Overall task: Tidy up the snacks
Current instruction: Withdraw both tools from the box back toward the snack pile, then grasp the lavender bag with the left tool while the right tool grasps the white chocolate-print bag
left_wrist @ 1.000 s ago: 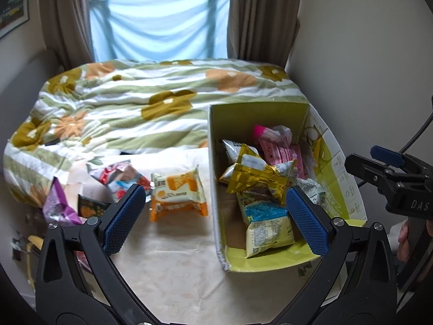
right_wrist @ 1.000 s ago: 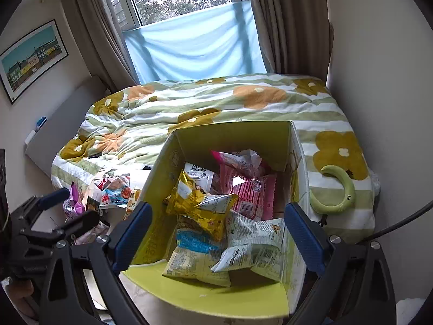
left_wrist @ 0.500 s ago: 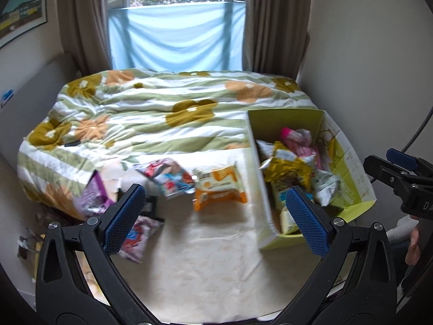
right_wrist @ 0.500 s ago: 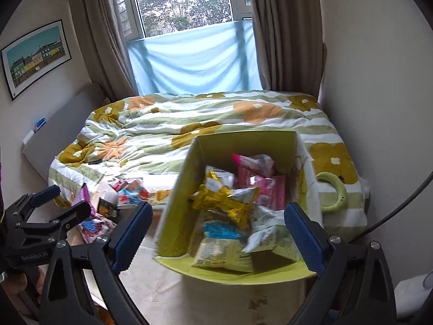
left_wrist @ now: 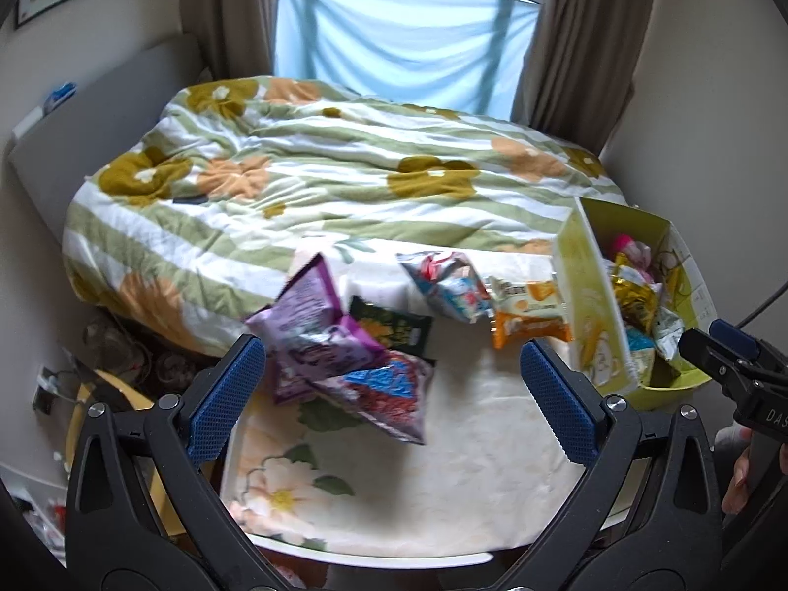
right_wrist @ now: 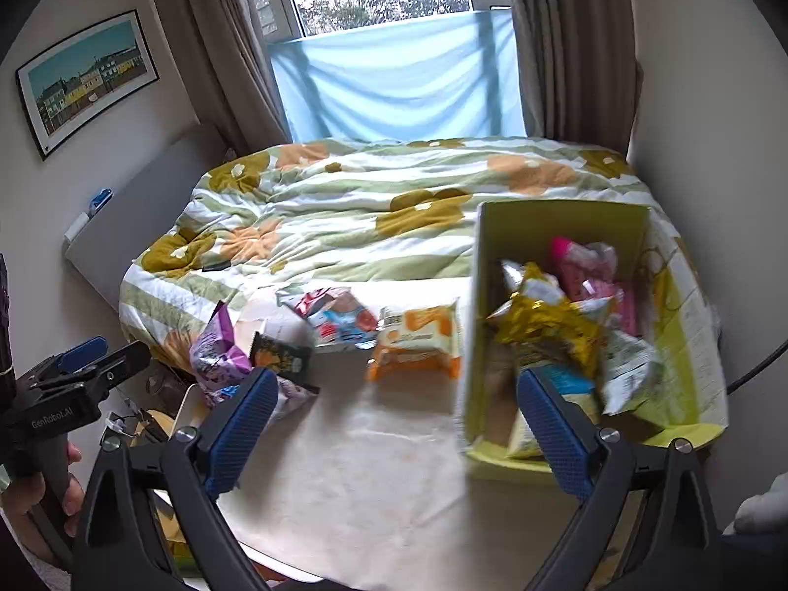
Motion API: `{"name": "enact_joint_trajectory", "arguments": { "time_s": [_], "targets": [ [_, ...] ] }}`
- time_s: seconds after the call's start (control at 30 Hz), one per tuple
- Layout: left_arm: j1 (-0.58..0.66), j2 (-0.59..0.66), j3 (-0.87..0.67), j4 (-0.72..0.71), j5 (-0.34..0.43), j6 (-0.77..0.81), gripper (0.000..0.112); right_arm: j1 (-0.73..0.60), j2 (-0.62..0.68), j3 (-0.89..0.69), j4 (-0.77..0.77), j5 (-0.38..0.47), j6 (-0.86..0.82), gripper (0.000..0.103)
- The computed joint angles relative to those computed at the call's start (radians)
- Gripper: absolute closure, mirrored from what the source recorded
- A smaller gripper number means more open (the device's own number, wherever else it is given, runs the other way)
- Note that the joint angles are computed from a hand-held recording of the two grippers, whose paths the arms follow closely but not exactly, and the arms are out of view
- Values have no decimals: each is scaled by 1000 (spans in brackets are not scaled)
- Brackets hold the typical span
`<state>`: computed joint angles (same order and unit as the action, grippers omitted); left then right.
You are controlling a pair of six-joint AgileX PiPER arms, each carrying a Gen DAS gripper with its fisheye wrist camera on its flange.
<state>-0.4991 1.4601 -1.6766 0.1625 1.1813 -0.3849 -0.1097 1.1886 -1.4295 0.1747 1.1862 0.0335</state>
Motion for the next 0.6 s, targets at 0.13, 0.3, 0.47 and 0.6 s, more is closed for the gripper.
{"name": "enact_joint_trajectory", "arguments": {
  "time_s": [0.13,0.3,0.47,0.6],
  "targets": [
    [178,-5,50,-124,-26,146,10,188,40,11,-99,-43,197,6],
    [375,88,70,-315,-49,321,10,347,127,7,-184,-83,399,6],
    [459,226,62,-446,-70,427,10,421,227,26,-196,-146,529,6],
    [473,324,38,-492,-74,450,10,429,309,57,-129,-215,550,6]
  ]
}}
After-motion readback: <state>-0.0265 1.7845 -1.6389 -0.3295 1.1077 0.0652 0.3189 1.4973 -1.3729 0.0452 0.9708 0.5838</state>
